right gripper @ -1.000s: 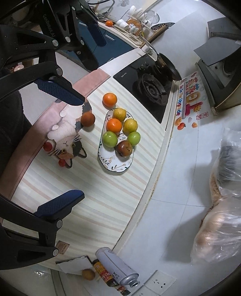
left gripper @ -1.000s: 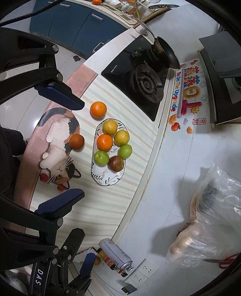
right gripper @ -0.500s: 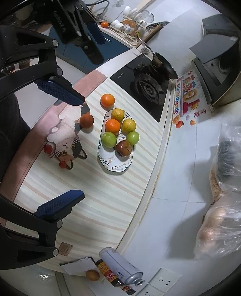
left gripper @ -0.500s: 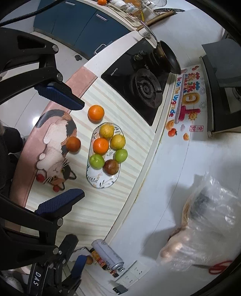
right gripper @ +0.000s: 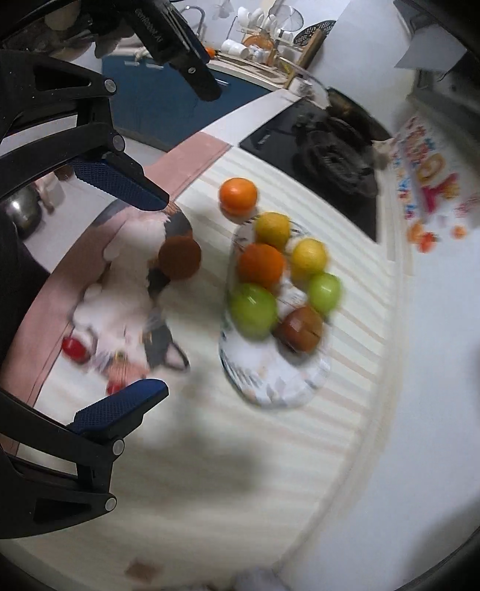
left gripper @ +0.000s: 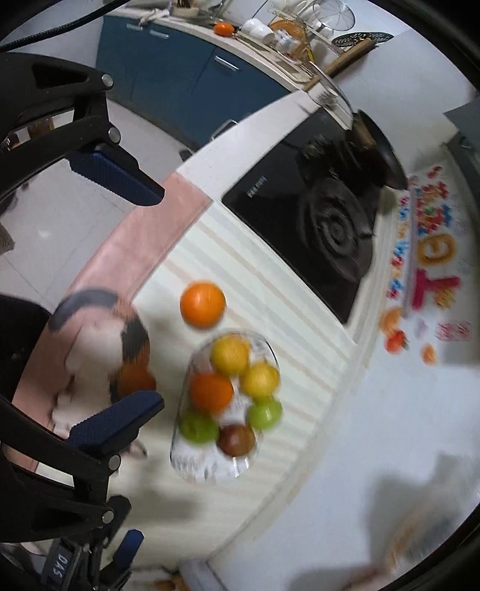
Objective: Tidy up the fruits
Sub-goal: 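Grasp the orange on the counter with the left tool while the right tool grasps the orange on the mat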
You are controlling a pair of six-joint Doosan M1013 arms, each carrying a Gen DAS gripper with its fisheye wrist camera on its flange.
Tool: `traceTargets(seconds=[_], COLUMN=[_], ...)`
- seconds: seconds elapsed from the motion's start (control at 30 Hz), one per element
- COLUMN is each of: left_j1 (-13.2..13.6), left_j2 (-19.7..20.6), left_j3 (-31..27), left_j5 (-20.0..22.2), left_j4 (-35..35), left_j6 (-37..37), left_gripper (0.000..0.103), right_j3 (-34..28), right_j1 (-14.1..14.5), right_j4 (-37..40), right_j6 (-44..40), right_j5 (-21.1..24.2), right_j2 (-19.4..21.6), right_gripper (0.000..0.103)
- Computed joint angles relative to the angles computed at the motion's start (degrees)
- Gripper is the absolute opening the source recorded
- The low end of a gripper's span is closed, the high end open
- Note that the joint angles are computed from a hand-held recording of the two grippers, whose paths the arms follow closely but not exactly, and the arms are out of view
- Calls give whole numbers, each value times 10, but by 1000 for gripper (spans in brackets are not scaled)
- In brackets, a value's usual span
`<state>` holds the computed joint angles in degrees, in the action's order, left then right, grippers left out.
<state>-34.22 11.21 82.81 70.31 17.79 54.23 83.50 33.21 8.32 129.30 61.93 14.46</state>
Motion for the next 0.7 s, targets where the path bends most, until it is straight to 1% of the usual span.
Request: traceTargets(seconds=[0.1,0.2,0.27,0.3,0.33,0.37,0.43,0.5,0.63,0.7], left_j1=[19,39,53,58,62,69,76,84,88,94], left_j2=[22,51,69,76,83,91,103,114,135,138], left_j3=[-1,-9,-13,-15,-18,-21,-28,-35,-46,-46], left_j5=[14,33,40,42,45,45,48,46,46,28], left_j4=[-5,-23,-40,-48,-54,-68,-83,-101,-125,-161], left_j6=[16,36,48,51,52,57,60,70,95,113], left_gripper=[103,103,103,103,103,103,103,103,103,103], right_j3=[-6,-17,-24,-27,-32,-37,-48,-52,-47,-45], right_j1=[3,5,8,10,12,14,20,22,21,18], right_j4=[43,79,90,91,91,92,77,72,69,70], right_j6=[-18,-26,-29,-30,-30,-33,-31,-42,-36,-35], right_j5=[-11,-8,-8,-8,-6,-1,9,9,19,21], right_j2=[42,84,101,109,116,124,133,135,131,127], right_gripper=[95,94,93,89,81,78,68,59,59,59])
